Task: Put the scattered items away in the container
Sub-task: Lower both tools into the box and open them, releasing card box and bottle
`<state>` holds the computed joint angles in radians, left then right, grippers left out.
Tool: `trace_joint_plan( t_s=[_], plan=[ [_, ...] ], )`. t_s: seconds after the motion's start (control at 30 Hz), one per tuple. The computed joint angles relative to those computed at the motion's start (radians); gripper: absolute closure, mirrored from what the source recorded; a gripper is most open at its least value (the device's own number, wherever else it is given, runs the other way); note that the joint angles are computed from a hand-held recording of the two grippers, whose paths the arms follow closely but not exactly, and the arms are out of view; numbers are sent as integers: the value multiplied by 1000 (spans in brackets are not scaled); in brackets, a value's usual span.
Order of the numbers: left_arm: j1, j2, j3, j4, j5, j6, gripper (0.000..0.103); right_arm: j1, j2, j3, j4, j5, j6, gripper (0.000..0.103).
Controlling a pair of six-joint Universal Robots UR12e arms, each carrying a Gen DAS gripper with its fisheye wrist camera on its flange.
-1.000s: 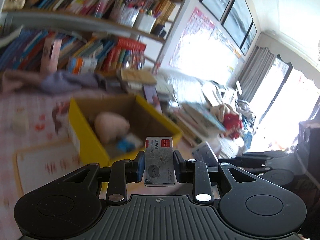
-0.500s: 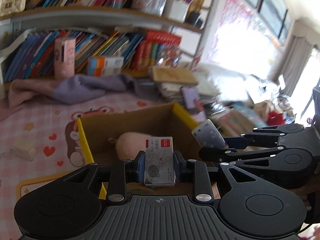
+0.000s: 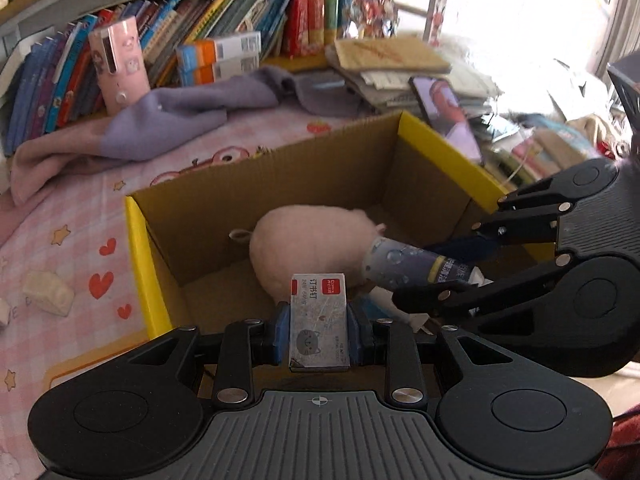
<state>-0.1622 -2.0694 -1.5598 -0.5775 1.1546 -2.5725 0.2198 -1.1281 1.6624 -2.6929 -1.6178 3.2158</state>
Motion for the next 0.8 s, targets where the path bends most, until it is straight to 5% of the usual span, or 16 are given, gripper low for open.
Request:
trace_joint_plan(
  t_s=[0.4,0.8],
  plan=[
    [-5,-16,26,-68,4,-3,72,-16,10,-10,45,41,-31,72],
    [20,27,-38,75,-58,-45,59,-5,-24,35,-92,11,15,71]
  ],
)
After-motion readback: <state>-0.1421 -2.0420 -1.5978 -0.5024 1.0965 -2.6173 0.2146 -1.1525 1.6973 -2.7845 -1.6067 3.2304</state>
